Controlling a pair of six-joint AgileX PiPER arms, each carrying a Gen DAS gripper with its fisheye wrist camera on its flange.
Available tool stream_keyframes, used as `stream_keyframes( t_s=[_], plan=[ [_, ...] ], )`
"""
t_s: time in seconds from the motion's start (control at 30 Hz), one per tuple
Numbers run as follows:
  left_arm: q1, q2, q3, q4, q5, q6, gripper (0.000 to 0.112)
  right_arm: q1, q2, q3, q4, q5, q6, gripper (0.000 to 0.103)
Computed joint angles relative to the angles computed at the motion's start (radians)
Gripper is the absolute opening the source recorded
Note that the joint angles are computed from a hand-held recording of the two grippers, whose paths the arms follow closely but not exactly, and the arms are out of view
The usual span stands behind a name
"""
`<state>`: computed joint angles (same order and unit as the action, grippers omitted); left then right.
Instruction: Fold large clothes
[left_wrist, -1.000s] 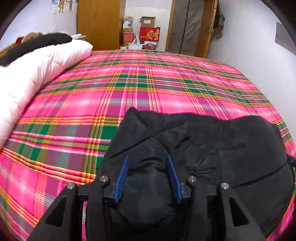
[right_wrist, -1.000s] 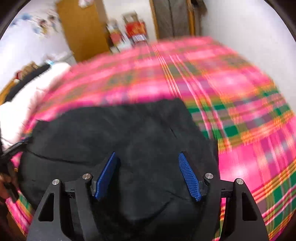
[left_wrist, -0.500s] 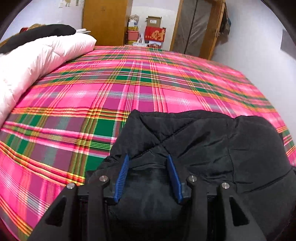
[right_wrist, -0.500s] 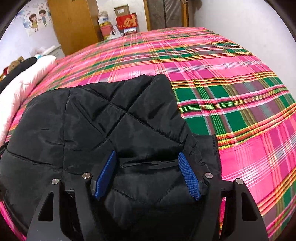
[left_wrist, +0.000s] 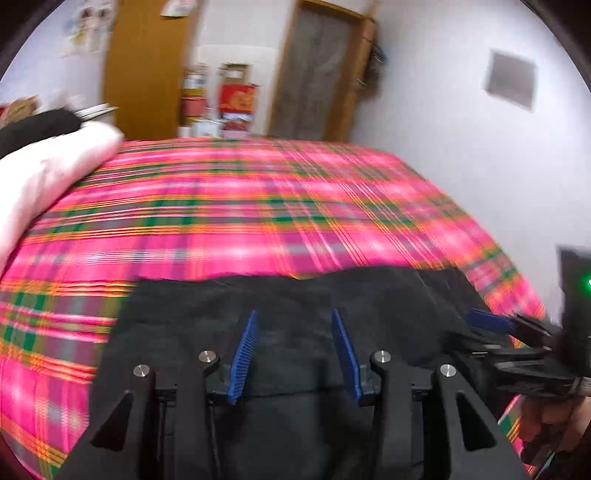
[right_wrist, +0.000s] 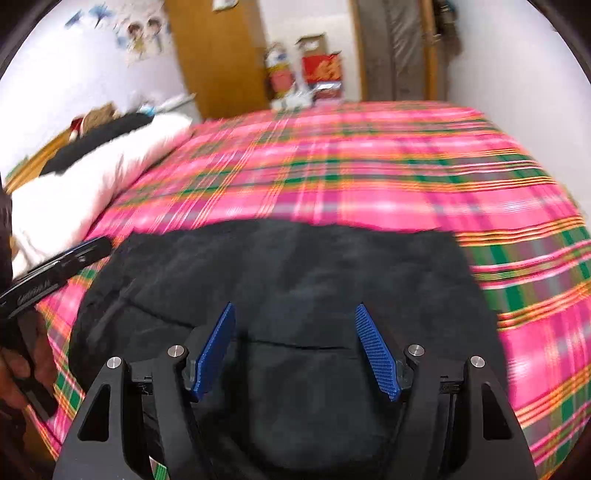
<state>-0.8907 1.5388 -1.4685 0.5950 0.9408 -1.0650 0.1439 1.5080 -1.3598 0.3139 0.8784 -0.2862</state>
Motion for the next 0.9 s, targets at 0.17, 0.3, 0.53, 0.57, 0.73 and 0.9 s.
stream_keyframes(
  t_s=[0.17, 0.3, 0.53, 0.57, 0.73, 0.9],
  plan=[
    [0.064, 0.137, 0.023, -0.110, -0.087, 0.044, 0.046, 0.017, 0.121, -0.010, -0.039, -0.054, 0.046, 0.068],
    [0.072, 0.176, 0.018, -0.093, -0.095, 0.021, 0.046, 0.053, 0.148, 0.000, -0.115, -0.097, 0.077, 0.068],
    [0.064, 0.214, -0.086, -0.125, 0.013, 0.075, 0.046, 0.040, 0.128, -0.062, -0.124, -0.013, 0.087, 0.067],
    [0.067, 0.191, -0.087, -0.140, 0.023, 0.083, 0.045, 0.020, 0.100, -0.056, -0.096, -0.006, 0.064, 0.067],
    [0.000, -0.028, 0.073, 0.010, 0.049, -0.036, 0.045, -0.178, -0.068, 0.048, 0.031, -0.009, -0.087, 0.067],
    [0.094, -0.171, 0.314, 0.003, 0.032, -0.128, 0.045, -0.327, -0.012, 0.099, 0.011, -0.013, -0.125, 0.067]
  ],
)
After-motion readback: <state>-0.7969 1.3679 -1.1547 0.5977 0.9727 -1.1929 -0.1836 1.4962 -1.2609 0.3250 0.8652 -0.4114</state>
